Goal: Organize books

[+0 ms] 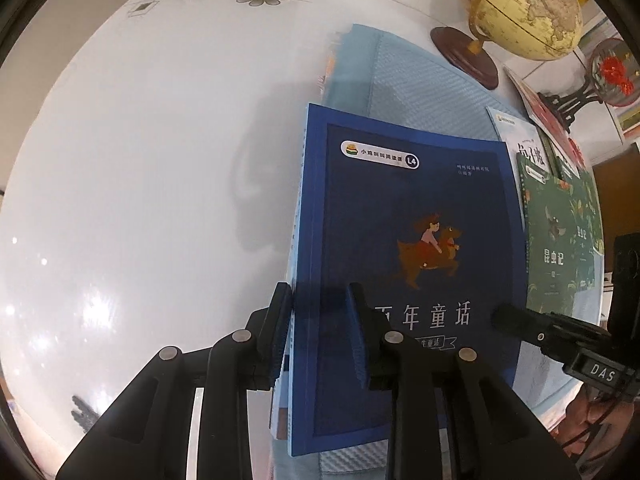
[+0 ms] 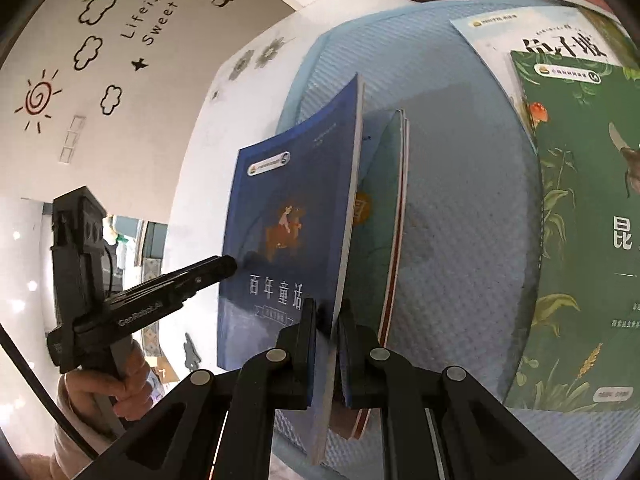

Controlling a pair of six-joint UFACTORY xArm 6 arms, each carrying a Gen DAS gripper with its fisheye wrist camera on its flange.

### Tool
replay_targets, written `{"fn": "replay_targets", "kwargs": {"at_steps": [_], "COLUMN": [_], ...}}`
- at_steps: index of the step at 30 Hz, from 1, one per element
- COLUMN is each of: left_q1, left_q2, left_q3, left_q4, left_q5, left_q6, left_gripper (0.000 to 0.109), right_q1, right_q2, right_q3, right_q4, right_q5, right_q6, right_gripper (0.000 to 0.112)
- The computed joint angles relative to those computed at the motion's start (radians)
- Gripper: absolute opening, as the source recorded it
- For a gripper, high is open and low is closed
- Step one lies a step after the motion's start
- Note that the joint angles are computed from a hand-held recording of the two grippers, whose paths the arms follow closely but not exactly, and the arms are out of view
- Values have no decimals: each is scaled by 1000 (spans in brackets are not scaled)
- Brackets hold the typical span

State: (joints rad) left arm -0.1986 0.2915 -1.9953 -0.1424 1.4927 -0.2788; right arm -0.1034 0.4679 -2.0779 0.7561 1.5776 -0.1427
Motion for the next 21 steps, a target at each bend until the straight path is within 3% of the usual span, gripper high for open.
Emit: {"fn": "replay_targets", "kwargs": {"at_steps": [15, 17, 21], "left_q1": [-19, -22, -39], "left_q2": [17, 25, 42], "left_q3": [-16, -31, -72], "left_q4": [36, 47, 98], "left_q5": [4, 20, 54], "left_q6": [-7, -21, -66], "left_gripper": [28, 38, 38], "right_q1": [-2, -1, -22], "right_q2": [-51, -43, -53], "right_q3": [84, 63, 60], "right_q4": [-24, -44, -61], "right_q5": [-6, 5, 7], "right_q6": [28, 39, 46], "right_gripper": [16, 18, 49]}}
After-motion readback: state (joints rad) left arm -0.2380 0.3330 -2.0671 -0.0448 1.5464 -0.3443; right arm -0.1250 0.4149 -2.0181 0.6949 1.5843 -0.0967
